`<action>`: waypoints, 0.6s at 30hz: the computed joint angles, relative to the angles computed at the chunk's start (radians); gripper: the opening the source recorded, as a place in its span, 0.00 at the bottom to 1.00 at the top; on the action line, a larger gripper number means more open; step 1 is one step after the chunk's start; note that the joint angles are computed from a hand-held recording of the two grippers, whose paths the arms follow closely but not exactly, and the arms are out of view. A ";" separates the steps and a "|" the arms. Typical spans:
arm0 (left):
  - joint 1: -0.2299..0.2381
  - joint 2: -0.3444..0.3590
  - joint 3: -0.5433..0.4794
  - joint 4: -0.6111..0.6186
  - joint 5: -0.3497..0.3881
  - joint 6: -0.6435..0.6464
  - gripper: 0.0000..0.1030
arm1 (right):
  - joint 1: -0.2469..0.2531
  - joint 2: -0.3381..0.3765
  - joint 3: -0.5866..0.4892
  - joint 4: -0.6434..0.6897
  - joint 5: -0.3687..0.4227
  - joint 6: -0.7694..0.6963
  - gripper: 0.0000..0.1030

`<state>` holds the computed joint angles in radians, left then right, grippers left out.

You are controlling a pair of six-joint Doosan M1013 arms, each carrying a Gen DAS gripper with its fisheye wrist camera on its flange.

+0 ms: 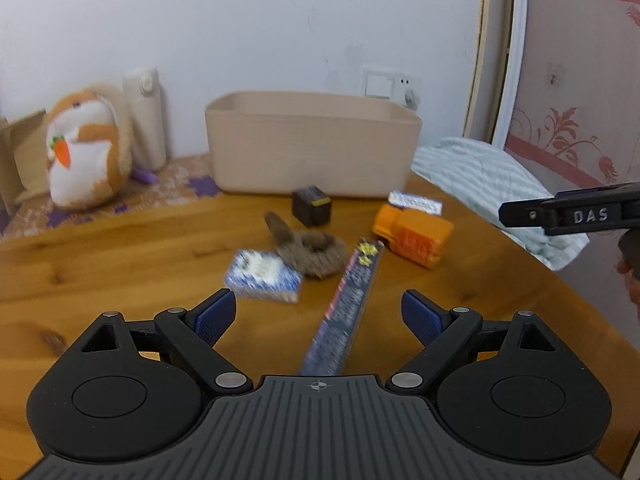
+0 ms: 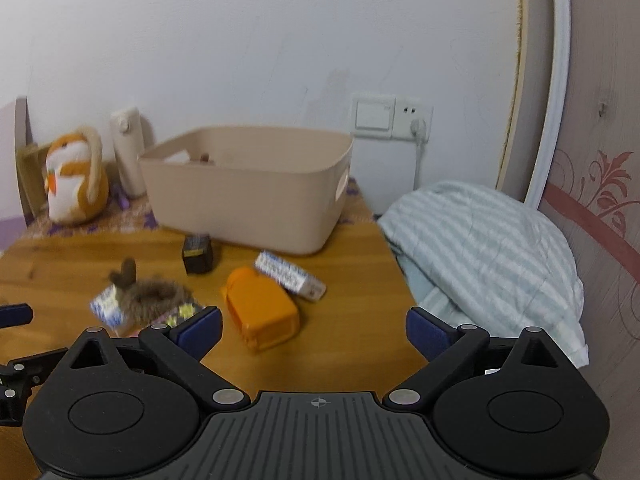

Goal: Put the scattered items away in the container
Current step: 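Move the left gripper to the star box while the right approaches the orange bottle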

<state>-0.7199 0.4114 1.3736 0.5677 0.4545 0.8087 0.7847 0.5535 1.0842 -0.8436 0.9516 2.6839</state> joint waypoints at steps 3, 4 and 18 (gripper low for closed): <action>-0.003 0.006 0.000 -0.057 0.004 0.034 0.89 | 0.005 0.002 0.012 0.008 0.000 -0.005 0.98; -0.005 0.008 0.001 -0.066 0.006 0.040 0.89 | 0.003 0.001 0.018 0.029 -0.012 -0.011 0.98; -0.009 0.042 -0.029 -0.148 0.035 0.055 0.89 | -0.017 0.037 -0.011 0.134 0.004 -0.115 0.98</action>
